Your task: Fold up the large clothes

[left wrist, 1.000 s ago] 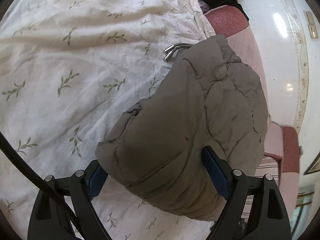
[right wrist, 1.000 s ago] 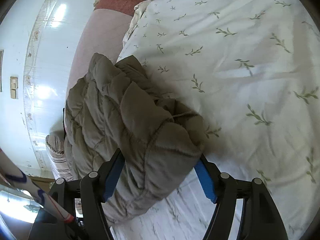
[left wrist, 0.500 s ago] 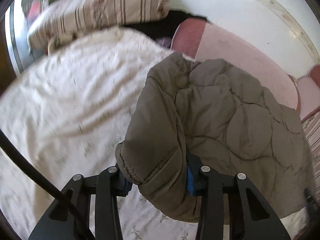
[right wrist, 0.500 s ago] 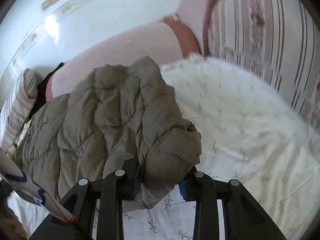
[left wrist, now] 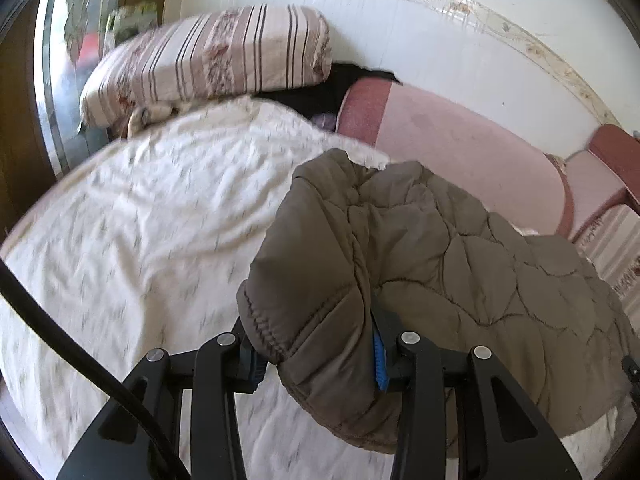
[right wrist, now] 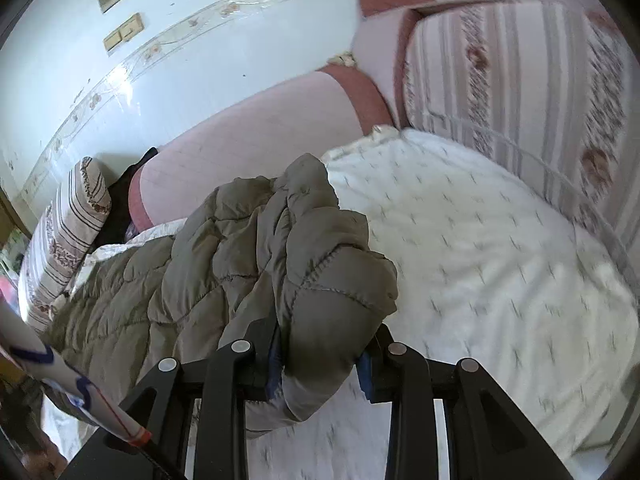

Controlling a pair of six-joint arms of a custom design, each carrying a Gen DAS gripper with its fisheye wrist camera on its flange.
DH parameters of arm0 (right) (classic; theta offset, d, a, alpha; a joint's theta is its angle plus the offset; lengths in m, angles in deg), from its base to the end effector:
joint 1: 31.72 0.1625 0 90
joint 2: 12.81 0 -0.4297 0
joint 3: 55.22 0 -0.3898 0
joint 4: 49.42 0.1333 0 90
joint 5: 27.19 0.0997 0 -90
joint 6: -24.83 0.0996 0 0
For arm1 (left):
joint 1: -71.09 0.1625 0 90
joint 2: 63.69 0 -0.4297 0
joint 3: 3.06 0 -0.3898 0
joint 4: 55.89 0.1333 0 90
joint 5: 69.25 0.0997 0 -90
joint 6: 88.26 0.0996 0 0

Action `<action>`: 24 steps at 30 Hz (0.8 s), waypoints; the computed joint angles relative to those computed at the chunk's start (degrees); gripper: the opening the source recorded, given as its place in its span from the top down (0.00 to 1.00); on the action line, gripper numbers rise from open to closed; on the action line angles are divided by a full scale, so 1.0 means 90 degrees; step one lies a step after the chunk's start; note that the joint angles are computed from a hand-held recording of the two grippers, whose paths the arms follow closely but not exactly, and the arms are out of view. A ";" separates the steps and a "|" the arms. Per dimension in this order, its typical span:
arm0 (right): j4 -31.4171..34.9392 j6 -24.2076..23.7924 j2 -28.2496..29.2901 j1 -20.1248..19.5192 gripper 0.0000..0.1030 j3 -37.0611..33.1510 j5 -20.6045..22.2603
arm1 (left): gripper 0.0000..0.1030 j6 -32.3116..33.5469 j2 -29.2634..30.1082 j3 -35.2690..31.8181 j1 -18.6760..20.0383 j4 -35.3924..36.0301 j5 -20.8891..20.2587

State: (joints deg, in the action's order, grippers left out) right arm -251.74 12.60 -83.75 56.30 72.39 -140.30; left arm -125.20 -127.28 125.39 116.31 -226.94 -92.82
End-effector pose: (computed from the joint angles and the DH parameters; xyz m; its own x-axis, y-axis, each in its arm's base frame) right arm 0.0773 -0.4894 0.2736 -0.8915 0.2281 0.3913 -0.1733 0.6264 -0.7600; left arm -0.1671 -0.4873 0.1840 -0.7773 -0.3295 -0.5360 0.2619 0.6051 -0.7518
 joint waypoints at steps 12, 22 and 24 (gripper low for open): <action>0.2043 0.2286 -0.0907 -0.1504 0.36 0.0364 0.1537 | 0.29 -0.2248 -0.0739 0.0469 0.0585 0.1284 -0.1210; 0.1038 0.2376 -0.1323 -0.1725 0.34 0.0696 0.1319 | 0.25 -0.3988 -0.1383 0.0893 0.0126 0.2421 0.0026; 0.0617 0.1801 -0.1097 -0.1429 0.39 0.0629 0.1159 | 0.25 -0.3863 -0.1105 0.0797 -0.0111 0.2503 0.0423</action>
